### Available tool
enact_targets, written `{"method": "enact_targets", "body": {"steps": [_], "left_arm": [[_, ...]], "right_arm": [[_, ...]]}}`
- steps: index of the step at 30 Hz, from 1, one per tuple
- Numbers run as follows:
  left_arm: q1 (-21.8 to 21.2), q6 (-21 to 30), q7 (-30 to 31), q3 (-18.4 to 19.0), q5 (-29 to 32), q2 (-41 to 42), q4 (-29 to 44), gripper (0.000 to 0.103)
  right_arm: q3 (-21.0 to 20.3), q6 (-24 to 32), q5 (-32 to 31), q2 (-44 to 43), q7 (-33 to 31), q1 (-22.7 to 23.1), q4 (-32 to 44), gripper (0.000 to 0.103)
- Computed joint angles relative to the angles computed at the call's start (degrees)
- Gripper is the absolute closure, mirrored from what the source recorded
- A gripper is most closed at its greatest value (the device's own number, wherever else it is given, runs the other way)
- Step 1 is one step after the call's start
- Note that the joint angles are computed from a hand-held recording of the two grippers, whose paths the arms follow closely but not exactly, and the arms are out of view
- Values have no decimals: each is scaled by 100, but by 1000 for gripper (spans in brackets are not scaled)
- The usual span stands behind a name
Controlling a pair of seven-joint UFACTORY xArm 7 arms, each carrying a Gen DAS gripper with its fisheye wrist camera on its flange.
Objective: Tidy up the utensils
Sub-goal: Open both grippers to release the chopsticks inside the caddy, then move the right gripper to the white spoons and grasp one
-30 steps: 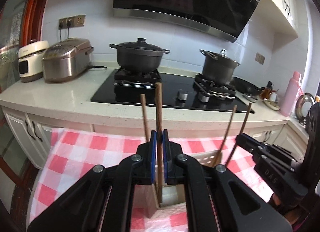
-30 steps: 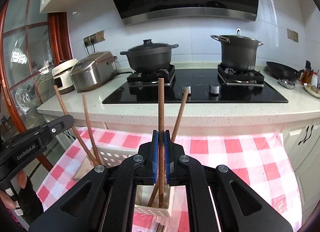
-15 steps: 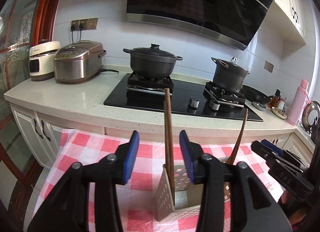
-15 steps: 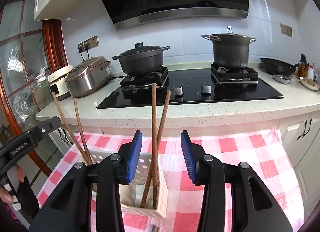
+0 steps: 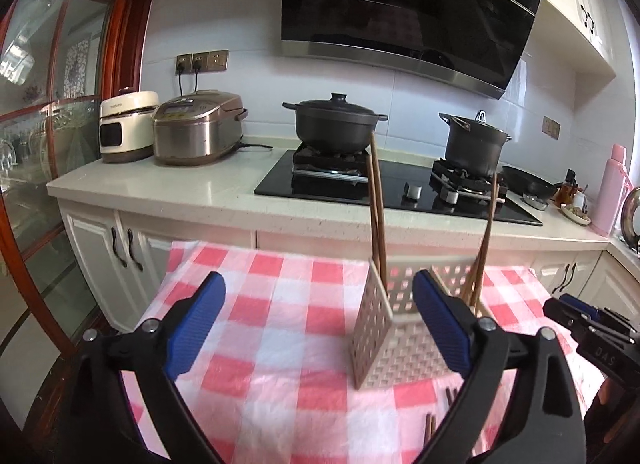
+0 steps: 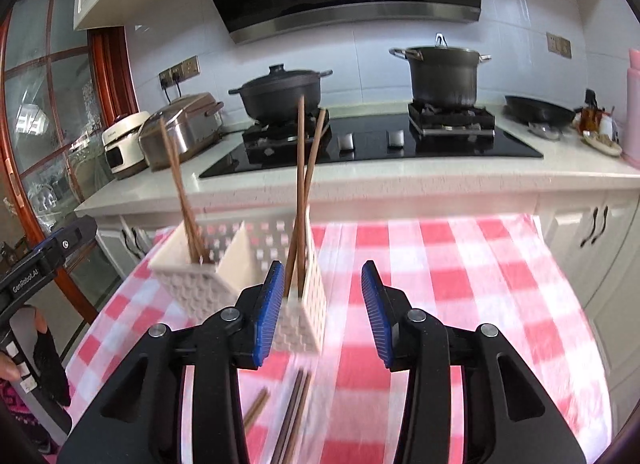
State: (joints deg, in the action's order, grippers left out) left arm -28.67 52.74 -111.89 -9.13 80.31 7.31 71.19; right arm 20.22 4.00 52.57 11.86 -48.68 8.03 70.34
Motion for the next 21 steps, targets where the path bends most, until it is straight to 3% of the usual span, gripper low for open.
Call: {"method": "enact_targets", "body": {"steps": [3, 9, 16, 21], "left_arm": [[-80, 66, -373, -89, 71, -160, -373, 7], [-232, 201, -496, -284, -148, -125, -720, 6], [-411, 215, -405, -291, -338, 23, -891, 6], [-420, -7, -492, -269, -418, 5, -1065, 6]], "right_arm": [[188, -45, 621, -264, -512, -128, -421, 63], [-7, -262, 1251, -591, -1061, 263, -1081, 63], [-383, -229, 1151, -698, -820, 725, -1513, 63], [-553, -81, 700, -788, -258, 895, -1808, 63]]}}
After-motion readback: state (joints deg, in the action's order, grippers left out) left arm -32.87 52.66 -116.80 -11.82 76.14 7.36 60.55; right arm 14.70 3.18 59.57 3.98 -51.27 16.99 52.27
